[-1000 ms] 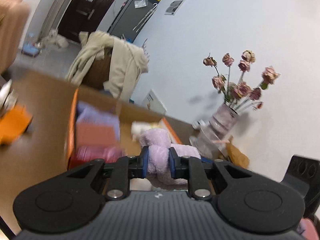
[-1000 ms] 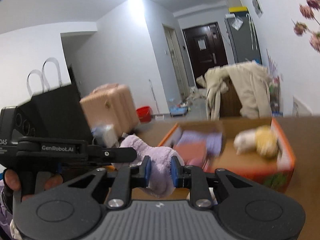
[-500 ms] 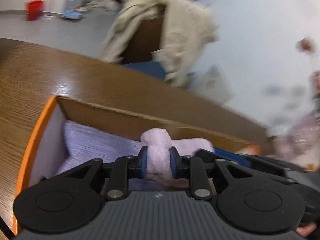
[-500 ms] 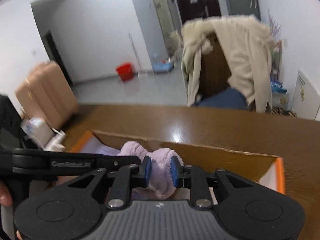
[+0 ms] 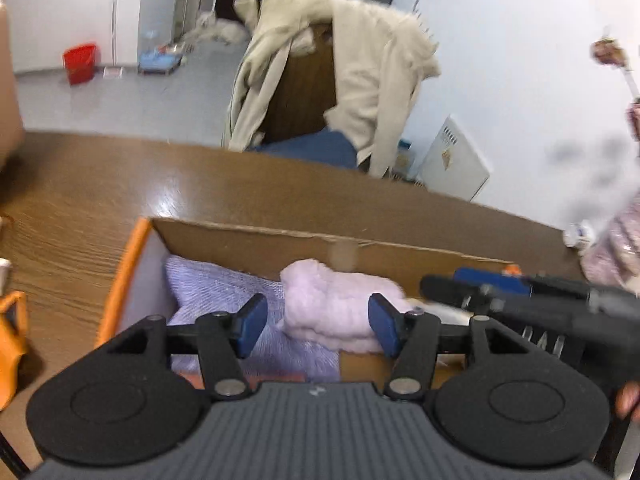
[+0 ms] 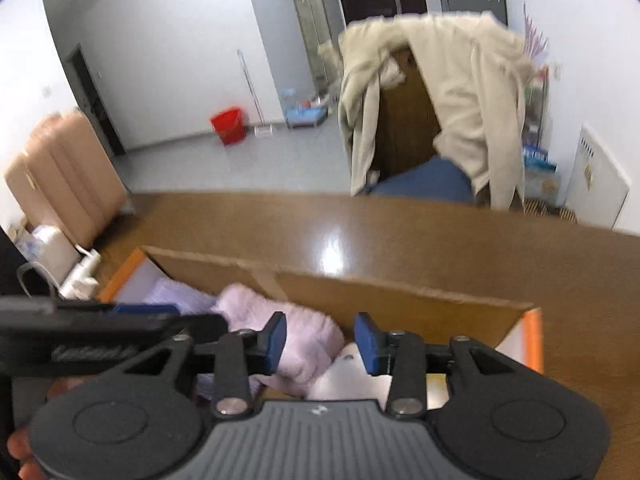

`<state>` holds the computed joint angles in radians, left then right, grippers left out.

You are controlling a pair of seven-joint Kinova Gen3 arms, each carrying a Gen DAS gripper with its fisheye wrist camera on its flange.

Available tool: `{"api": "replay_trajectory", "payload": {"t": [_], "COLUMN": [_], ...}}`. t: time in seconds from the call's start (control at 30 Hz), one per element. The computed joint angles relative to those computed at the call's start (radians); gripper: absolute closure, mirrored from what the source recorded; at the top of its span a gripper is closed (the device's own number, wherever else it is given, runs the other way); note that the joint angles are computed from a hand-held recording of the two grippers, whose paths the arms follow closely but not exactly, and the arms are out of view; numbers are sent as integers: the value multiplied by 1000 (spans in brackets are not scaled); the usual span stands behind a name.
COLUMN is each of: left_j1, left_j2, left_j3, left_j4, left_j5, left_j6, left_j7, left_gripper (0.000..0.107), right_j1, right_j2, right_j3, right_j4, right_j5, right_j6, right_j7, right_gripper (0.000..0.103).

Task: Organize soft objects
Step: 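Carry the lavender towel with both grippers into the box and release, then close both grippers together on the white cloth and foam wedge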

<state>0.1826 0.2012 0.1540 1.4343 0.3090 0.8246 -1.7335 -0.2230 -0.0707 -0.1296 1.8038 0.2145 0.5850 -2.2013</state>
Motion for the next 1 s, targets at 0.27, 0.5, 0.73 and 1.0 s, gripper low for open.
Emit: {"api": "replay_trajectory", "payload": {"t": [0.27, 0.5, 0.73, 1.0], "left_j1": [-193, 20, 129, 261], "left_j2": [-365, -689, -1008, -1187], "left_j3": [67, -241, -497, -656], "left_j4": [230, 516, 769, 813], "left_j5": [174, 224, 152, -34], "left_j6": [-28, -98, -82, 99], "left_j7": [-260, -502, -653, -533], "left_gripper": [33, 16, 10, 10], "right_j1": [62, 247, 399, 484], "right_j2": [-284, -578, -873, -1134], "right_j3": [-180, -457, -735, -846], "right_j4": [5, 95, 122, 73], "right_j5": [153, 105, -14, -303], "right_j6": [134, 180, 375, 656], "right_j7": [-137, -154, -299, -407], "right_gripper": [47, 28, 23, 23]}}
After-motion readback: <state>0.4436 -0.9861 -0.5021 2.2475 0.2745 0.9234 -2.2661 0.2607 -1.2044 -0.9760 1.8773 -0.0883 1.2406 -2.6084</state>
